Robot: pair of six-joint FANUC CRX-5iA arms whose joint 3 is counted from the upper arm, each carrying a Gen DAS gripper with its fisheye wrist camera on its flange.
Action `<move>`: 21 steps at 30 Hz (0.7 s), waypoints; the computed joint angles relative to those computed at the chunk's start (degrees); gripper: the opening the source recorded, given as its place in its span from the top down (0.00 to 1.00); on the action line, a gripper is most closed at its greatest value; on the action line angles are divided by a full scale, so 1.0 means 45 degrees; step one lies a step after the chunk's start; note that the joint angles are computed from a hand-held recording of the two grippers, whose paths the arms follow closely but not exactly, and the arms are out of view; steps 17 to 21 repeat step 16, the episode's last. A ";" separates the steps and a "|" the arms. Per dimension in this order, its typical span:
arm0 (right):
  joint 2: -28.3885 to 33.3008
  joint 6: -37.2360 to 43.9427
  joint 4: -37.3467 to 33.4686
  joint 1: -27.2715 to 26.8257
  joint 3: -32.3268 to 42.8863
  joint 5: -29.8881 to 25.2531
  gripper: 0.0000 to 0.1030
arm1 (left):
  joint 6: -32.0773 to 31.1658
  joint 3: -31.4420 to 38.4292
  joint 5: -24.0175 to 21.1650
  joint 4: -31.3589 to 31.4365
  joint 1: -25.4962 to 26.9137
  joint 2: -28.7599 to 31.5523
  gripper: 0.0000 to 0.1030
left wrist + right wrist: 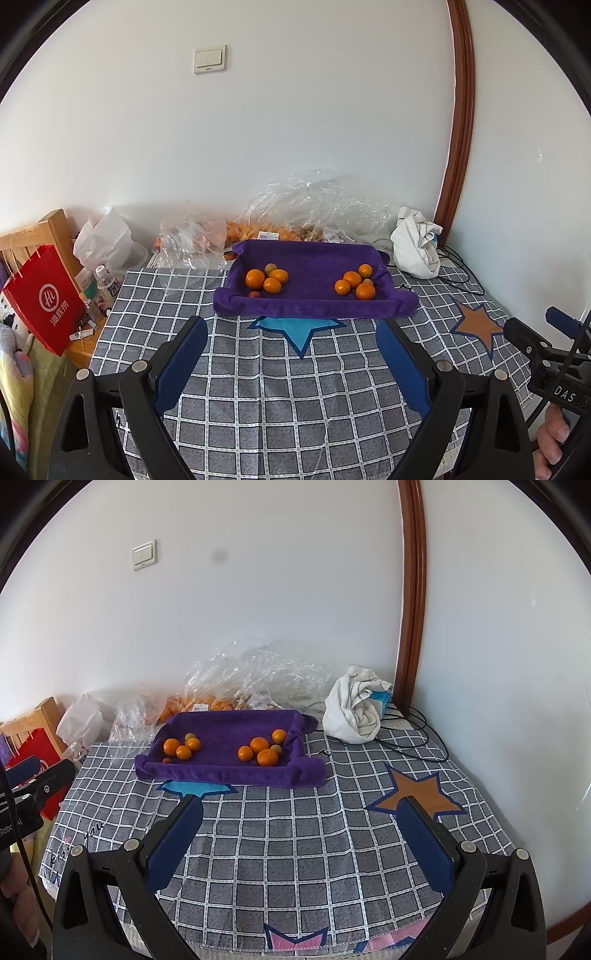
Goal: Organize fruits
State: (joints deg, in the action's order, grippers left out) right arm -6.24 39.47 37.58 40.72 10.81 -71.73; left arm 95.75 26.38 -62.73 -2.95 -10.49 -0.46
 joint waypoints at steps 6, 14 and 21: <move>0.0033 0.0019 0.0012 -0.0020 0.0025 -0.0004 0.00 | -0.0073 -0.0041 0.0071 0.0100 0.0088 -0.0018 0.10; -0.0021 -0.0058 0.0128 0.0069 -0.0055 0.0069 0.00 | 0.0005 0.0084 -0.0046 -0.0078 0.0015 0.0019 0.10; -0.0010 -0.0035 0.0121 0.0079 -0.0057 0.0074 0.00 | -0.0064 0.0061 0.0003 -0.0110 -0.0002 0.0012 0.10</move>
